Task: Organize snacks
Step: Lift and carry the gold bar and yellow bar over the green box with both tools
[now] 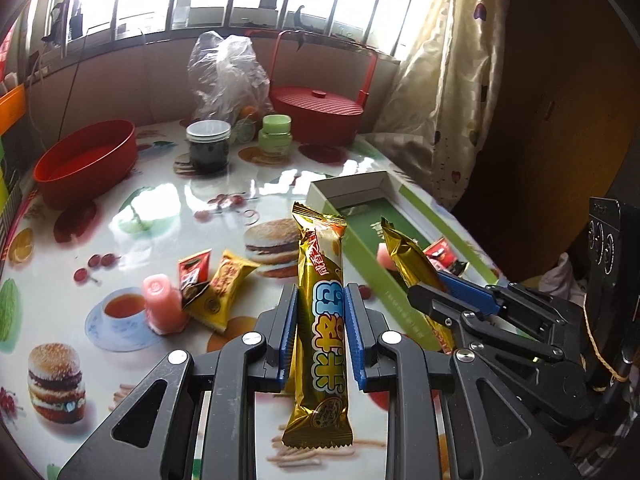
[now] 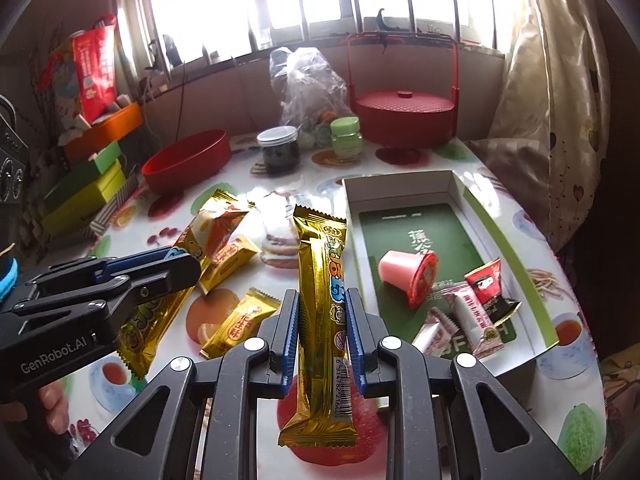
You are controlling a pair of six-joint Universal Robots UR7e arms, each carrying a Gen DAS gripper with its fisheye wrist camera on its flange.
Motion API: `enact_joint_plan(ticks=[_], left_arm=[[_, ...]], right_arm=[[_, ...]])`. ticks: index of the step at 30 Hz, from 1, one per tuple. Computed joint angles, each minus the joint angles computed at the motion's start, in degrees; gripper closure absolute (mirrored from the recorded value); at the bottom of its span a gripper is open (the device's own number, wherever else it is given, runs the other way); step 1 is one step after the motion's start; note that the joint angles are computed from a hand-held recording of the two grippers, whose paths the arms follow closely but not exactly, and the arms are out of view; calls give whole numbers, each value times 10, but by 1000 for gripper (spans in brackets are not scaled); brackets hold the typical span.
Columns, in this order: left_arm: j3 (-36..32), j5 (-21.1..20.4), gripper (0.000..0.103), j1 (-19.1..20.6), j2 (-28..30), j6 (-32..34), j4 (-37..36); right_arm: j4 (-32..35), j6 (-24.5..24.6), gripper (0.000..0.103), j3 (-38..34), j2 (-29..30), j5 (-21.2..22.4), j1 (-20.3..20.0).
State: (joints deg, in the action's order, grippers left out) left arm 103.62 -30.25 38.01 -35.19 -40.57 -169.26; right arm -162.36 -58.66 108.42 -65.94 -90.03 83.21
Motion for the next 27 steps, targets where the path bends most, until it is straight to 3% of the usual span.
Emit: enact_joint_plan(ticks=[27], left_arm=[[-151,-54,79,27,86,81,38]], right_arm=[[1,12,82,-92,31,-26,-20]])
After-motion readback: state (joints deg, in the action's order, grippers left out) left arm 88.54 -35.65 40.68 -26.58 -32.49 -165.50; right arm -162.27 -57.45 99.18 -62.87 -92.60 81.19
